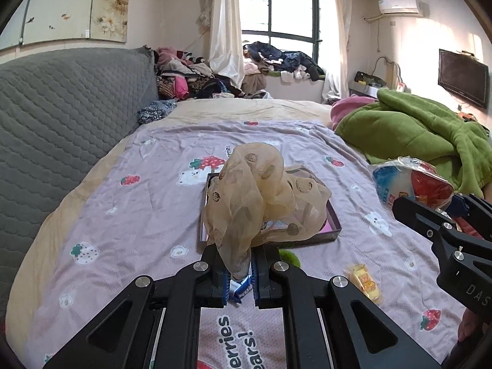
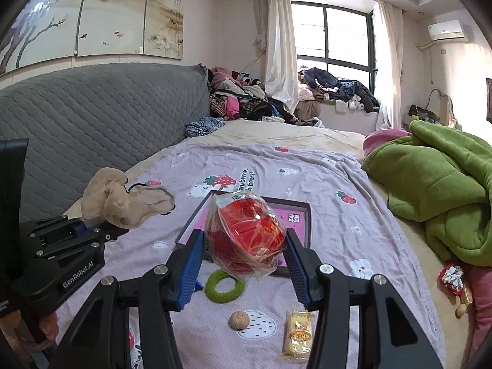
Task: Organize objects
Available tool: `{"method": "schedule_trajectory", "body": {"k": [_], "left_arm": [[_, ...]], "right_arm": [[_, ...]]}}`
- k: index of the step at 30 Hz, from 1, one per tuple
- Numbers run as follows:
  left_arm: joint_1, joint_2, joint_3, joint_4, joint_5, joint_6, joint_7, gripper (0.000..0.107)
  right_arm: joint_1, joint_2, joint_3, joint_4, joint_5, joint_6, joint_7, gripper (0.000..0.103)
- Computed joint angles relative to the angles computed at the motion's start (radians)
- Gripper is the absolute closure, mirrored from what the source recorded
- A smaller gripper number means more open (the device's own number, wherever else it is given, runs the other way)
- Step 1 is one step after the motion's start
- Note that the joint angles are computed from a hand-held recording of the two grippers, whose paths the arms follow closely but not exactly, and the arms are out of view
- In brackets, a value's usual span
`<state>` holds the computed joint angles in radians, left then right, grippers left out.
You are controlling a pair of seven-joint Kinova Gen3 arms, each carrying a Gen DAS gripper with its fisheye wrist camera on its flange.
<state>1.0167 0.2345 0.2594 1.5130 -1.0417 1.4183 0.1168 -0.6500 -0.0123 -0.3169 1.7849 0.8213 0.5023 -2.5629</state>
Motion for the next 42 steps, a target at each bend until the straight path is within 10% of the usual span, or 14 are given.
{"method": "schedule_trajectory", "body": {"k": [24, 42], "left_arm": [[-0.151, 0.016, -0.071, -0.059, 0.041, -0.157, -0.168, 0.097], [-0.275, 0.104, -0.186, 0.033, 0.037, -0.416, -0.167, 0.097]], "right_arm": [[-0.022, 0.153, 0.127, -0.208, -0.215, -0.026, 0.290, 0.051], [-0.185, 0.389, 0.375, -0.324, -0.184, -0.176, 0.203, 0.051]]}}
